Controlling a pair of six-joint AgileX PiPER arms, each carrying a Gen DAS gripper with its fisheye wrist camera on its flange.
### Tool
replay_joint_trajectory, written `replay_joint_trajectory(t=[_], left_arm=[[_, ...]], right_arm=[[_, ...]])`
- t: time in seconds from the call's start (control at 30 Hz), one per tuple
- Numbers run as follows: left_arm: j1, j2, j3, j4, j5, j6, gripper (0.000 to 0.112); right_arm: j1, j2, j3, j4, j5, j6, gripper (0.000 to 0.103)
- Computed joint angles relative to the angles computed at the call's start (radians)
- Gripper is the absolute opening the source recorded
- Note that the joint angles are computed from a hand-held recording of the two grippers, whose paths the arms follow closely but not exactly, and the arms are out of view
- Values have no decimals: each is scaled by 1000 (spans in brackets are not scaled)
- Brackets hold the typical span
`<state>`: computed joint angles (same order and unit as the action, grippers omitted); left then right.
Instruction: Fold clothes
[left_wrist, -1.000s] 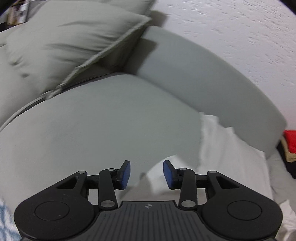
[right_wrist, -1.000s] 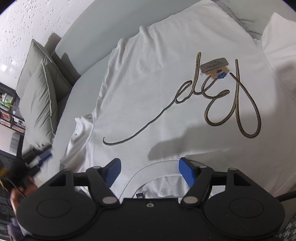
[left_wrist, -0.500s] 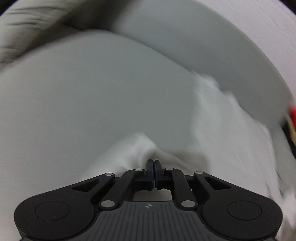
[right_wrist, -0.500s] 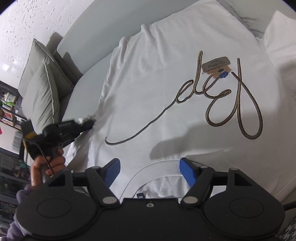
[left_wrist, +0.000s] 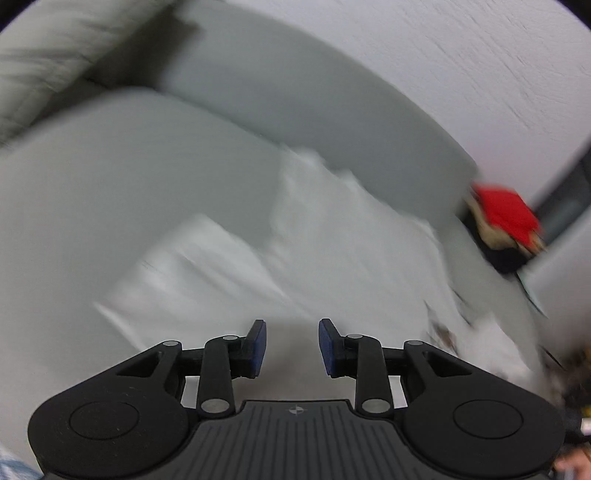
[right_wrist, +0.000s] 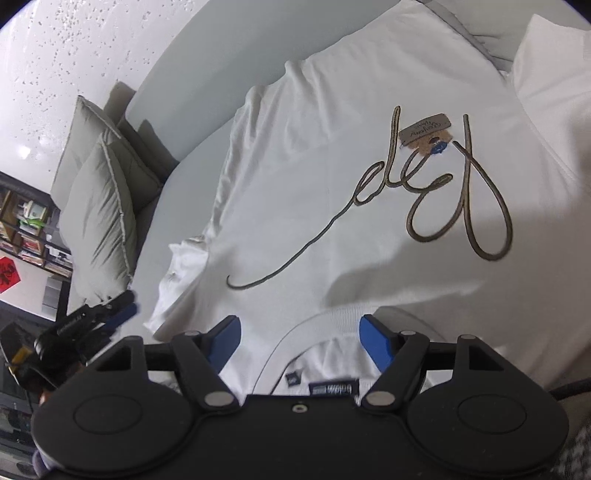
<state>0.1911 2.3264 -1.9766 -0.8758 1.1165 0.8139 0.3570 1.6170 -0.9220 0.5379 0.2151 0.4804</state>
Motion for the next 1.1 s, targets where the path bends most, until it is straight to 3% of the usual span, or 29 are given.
replay_joint_trajectory(t=[0.07, 0.13, 0.27, 0.3, 0.37, 0.5, 0.6, 0.67, 0.73, 0.87, 0.93, 0.97, 1.03, 1.1], left_arm=[[-55, 8, 0, 160, -66, -105, 28], [-82, 10, 13, 291, -147, -231, 12], [-77, -51, 84, 498, -339, -489, 10], [-72, -66, 99, 545, -376, -536, 3], [-58, -98, 116, 572, -390, -514, 7], [-41, -235, 282, 376, -403, -260, 20], [-75, -332, 418, 238, -393, -94, 25], [-118, -359, 461, 193, -358, -48, 31], [-190, -363, 495, 219, -361, -49, 31], [-332, -354, 570, 301, -412, -49, 29], [-379, -381, 644, 321, -478, -10, 30], [-387, -395, 659, 344, -474, 1, 30], [-383, -410, 650, 383, -397, 2, 30], [-369, -424, 642, 431, -325, -4, 30]], right_arm=[[0, -31, 16, -47, 10, 31, 62], [-6, -70, 42, -106, 17, 88, 62], [-38, -182, 134, -223, -1, 235, 62], [-48, -211, 156, -269, -1, 283, 62], [-74, -257, 195, -319, 3, 336, 62], [-117, -305, 253, -393, -7, 427, 61], [-125, -298, 267, -489, -16, 547, 49], [-125, -276, 260, -500, -14, 563, 32], [-124, -244, 244, -444, -16, 481, 29], [-109, -176, 212, -187, -12, 159, 28], [-83, -154, 197, -211, 21, 141, 28], [-70, -154, 187, -254, 54, 166, 25], [-51, -177, 164, -337, 151, 220, 25], [-66, -203, 146, -288, 256, 152, 24]])
